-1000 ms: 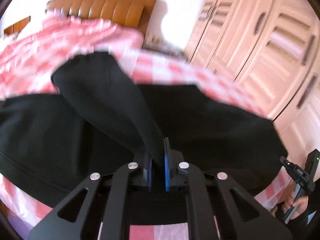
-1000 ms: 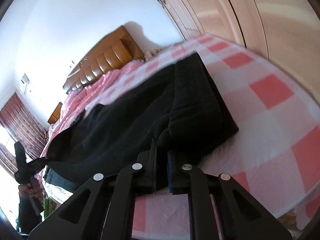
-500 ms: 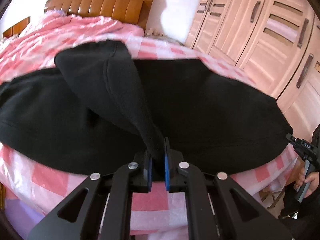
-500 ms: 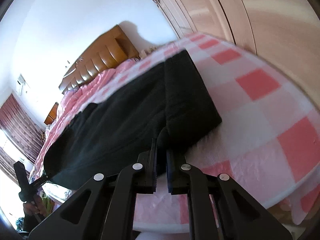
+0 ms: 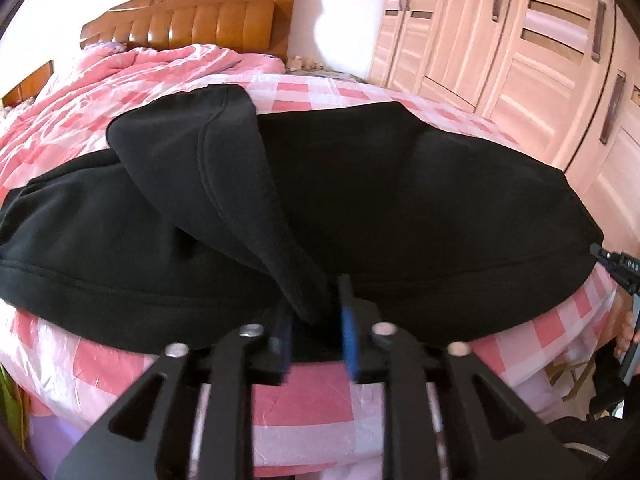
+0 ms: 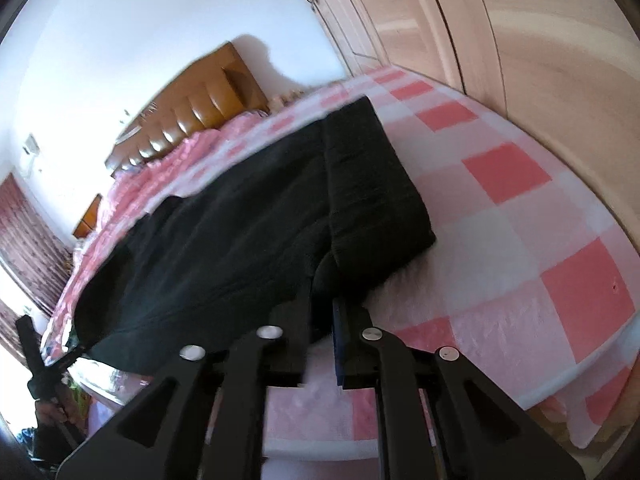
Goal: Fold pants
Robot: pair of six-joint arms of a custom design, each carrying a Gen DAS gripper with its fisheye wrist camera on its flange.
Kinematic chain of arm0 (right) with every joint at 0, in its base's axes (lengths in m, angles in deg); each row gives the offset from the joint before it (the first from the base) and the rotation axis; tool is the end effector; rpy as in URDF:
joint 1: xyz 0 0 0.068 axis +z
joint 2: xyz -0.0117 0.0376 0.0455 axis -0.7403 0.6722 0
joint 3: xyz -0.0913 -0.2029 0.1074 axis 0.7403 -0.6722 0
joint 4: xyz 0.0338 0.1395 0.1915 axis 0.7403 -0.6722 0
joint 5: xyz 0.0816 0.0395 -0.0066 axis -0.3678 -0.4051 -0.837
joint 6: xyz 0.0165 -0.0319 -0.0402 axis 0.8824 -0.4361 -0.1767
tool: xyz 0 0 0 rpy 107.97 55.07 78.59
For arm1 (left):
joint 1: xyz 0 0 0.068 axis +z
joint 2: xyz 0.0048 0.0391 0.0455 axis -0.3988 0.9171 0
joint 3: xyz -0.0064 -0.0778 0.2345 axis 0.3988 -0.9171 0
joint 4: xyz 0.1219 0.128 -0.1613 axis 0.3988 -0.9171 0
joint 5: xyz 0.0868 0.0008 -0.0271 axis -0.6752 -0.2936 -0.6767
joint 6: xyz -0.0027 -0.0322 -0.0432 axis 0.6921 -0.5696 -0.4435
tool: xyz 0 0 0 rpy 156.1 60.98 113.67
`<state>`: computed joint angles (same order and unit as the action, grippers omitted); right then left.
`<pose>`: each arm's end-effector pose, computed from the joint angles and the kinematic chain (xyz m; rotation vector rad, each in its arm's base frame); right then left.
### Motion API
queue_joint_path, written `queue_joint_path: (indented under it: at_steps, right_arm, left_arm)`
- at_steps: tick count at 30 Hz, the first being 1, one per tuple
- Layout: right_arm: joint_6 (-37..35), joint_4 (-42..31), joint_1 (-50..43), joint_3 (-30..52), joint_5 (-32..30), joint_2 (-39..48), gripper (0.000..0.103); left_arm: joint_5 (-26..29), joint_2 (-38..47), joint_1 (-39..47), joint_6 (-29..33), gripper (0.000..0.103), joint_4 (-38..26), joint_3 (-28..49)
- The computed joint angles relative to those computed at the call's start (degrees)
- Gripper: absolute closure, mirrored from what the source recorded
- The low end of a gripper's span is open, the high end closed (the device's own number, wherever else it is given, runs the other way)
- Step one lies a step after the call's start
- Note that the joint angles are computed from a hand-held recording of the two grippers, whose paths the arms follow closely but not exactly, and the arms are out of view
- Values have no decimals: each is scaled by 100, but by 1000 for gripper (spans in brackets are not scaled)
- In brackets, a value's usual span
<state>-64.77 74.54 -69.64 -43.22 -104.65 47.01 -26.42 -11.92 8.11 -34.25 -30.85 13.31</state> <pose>0.2054 -0.0613 0.1367 0.1921 2.2953 0.5180 0.1916 0.0993 0.1742 -0.0662 2.3723 -0.1633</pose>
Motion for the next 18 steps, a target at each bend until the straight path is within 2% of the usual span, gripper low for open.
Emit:
queue_joint_path:
  at_steps: [1,2,3,4,5,7,10,12,14,18]
  right_arm:
    - [-21,-49,-5,-4,0,-28,69]
    - [-89,-203,-45,-17,16,-162,31]
    - [-62,-379,28,-92,412,-525,15]
    - [-48,-396,47,-263,672,-955,9]
    - [-106,-492,89,-425,942,-1565,10]
    - [-190,-787,400,-400,1518,-2218,10]
    - [-249,-935,1193,-115,2057,-2557,10]
    - [-493,-756,2114,328,2729,-1947,10]
    - [-807,-575,2770,1011,3145,-773,10]
    - [-992,-973,3035,2384,3160,1257,8]
  left_arm:
    - [-39,-10,15,-26,35,8,1]
    - [-53,-89,41,-43,23,-29,-8]
    - [14,-259,129,-19,23,-50,-47]
    - [20,-437,199,21,23,-94,-69]
    - [-44,-635,256,25,23,-99,-89]
    - [-302,-1331,333,-242,23,163,-262]
    - [-164,-1543,142,-412,16,112,14]
    - [-393,-1227,-568,-379,13,-21,462]
    - [-797,-715,-1306,-274,9,-90,843]
    - [-1584,929,-2299,-475,9,-31,1527]
